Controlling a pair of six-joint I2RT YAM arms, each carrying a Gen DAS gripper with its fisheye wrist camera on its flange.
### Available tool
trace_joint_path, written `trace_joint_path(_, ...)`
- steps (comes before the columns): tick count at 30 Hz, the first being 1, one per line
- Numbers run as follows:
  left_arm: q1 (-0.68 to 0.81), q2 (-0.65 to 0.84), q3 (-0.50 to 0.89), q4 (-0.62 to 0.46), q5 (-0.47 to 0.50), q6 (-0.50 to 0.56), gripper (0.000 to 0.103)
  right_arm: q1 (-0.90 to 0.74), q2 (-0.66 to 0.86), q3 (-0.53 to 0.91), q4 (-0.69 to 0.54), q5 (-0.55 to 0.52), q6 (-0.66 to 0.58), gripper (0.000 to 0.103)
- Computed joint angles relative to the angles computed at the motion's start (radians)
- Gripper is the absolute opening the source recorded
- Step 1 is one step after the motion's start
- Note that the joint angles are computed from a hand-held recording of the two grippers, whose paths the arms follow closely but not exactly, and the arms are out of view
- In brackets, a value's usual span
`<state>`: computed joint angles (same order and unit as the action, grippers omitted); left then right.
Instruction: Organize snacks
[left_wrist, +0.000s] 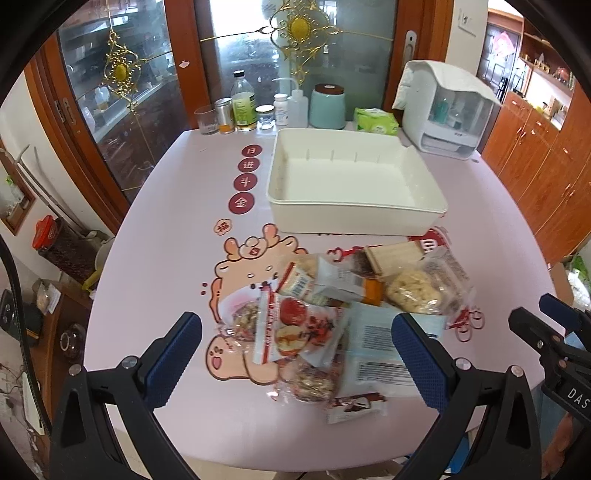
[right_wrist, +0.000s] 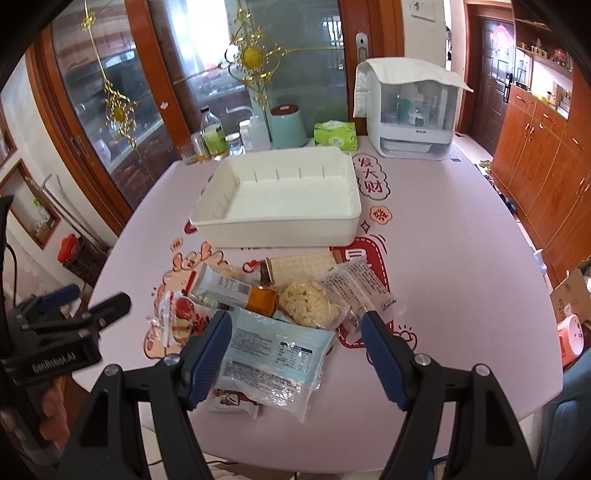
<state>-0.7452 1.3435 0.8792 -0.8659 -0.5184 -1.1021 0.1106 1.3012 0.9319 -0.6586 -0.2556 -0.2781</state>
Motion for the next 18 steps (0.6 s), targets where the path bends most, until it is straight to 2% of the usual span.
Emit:
trace_joint_path(11, 0.185, -0.012, -0.171, 0.171, 0.078, 0.184, 0.102, 0.007, 0.169, -0.050, 0.057, 0.010, -0.021, 0.073)
trace_joint_path(14, 0.261, -0.011, -0.228, 0.245, 0.116, 0.274, 0.102, 0.003, 0.235, -0.063, 0.092, 0.003, -0.020, 0.073)
trace_joint_path(18, 0.377, 0.019, -0.296, 0.378, 0.216, 0.427, 0.102, 0.005, 0.321, -0.073, 0.144, -0.005, -0.013, 0.073)
